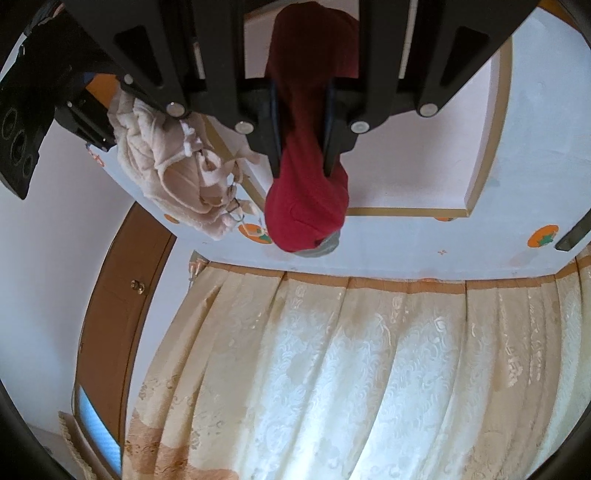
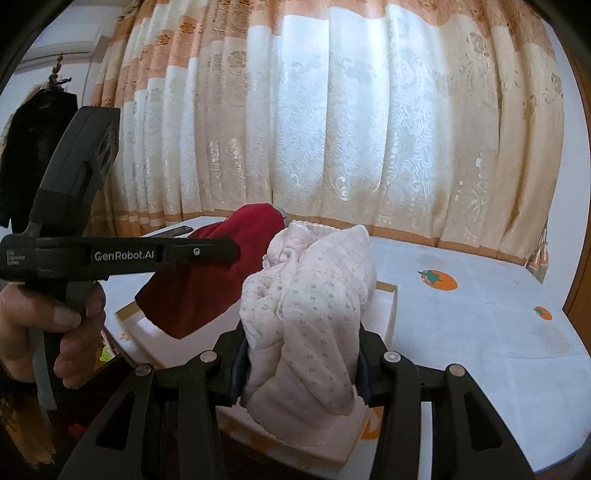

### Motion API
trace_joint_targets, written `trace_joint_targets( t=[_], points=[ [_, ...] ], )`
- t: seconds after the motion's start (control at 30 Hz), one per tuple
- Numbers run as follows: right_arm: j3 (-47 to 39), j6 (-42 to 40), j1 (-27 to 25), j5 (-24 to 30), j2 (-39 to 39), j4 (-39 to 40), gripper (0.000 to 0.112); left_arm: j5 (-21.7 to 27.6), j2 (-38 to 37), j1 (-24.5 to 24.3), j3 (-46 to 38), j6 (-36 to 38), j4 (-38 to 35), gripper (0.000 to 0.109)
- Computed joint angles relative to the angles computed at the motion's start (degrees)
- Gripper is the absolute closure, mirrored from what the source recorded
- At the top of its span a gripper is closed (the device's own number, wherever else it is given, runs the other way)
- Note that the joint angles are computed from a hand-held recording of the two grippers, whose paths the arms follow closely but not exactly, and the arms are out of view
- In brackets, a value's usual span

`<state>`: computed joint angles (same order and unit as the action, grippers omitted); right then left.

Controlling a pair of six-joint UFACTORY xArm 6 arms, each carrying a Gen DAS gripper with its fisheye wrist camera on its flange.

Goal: Take underwear out of drawer
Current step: 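Carry the red sock with the left tool over the tray while the right tool carries the pink garment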

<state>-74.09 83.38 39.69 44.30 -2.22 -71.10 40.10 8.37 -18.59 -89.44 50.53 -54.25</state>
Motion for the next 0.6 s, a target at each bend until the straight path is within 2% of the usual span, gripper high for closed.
trace_joint_targets(
  t=[0.2, 0.47, 0.6],
  points=[
    [-2.51, -4.61, -3.29, -1.73, 1.89, 4.32, 0.064, 0.73, 4.53, -0.86, -5.64, -5.42, 3.83, 0.093],
    [-6.77, -11.92, -7.82, -4.78, 5.56, 14.65, 0.064, 6.31, 14.65, -1.18, -19.13, -19.35, 11.85, 0.093],
    [-9.47, -16.42, -9.61, -5.53, 7.76, 20.05, 0.064, 8.2, 19.21, -1.51, -25.43, -23.86, 14.61, 0.093]
  ],
)
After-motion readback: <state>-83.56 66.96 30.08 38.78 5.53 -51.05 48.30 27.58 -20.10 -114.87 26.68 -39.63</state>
